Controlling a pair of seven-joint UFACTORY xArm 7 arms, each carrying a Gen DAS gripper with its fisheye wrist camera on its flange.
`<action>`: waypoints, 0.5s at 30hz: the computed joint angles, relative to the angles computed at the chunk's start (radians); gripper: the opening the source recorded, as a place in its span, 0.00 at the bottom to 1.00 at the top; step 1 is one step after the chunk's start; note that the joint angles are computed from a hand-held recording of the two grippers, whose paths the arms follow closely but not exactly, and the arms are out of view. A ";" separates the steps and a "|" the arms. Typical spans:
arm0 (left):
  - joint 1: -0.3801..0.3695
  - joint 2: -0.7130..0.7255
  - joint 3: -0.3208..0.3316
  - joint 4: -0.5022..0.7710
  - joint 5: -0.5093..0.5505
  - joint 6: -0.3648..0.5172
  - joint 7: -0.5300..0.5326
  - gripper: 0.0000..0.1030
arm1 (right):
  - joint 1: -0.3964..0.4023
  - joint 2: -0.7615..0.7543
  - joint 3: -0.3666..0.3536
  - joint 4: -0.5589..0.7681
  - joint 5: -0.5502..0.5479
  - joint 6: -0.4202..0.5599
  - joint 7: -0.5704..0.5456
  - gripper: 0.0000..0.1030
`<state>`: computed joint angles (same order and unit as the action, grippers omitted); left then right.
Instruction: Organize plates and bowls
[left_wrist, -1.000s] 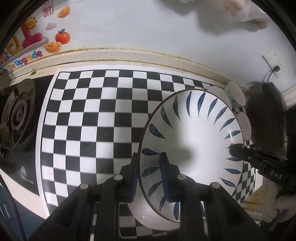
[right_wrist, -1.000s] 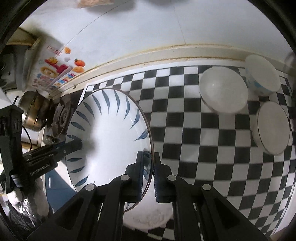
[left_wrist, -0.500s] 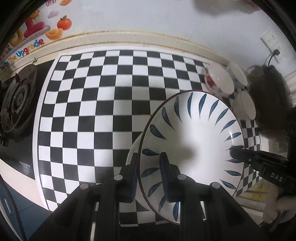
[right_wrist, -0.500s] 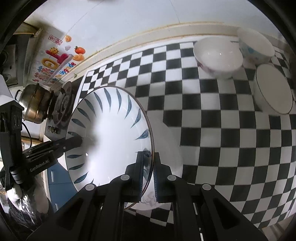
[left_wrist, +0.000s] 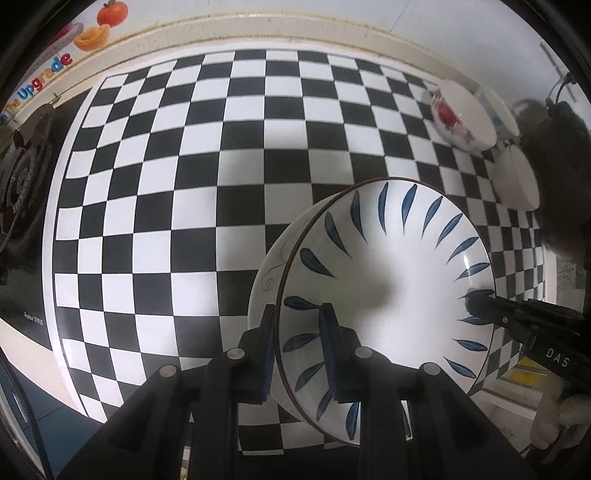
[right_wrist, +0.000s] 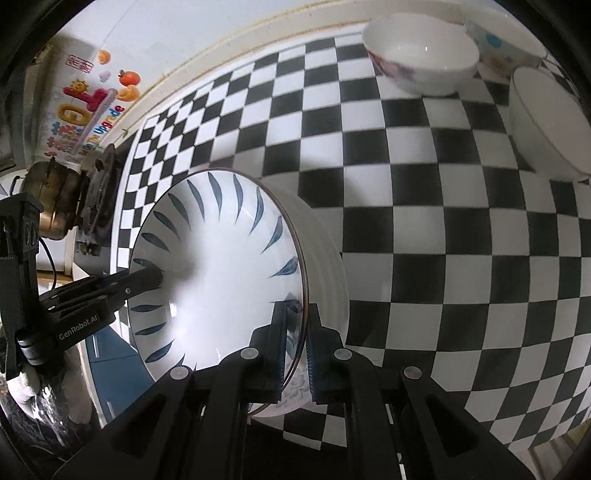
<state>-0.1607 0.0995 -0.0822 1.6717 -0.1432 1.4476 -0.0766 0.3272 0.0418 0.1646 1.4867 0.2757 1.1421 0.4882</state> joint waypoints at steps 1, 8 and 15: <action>-0.001 0.002 0.000 -0.004 0.004 0.001 0.000 0.20 | 0.001 0.002 0.001 -0.011 0.004 -0.004 -0.003 0.11; -0.002 -0.005 0.001 -0.047 0.024 -0.001 -0.003 0.20 | 0.006 0.018 0.004 -0.042 0.019 -0.017 -0.006 0.11; -0.006 -0.009 -0.002 -0.063 0.025 -0.010 -0.009 0.20 | 0.007 0.028 0.003 -0.045 -0.005 -0.023 -0.002 0.10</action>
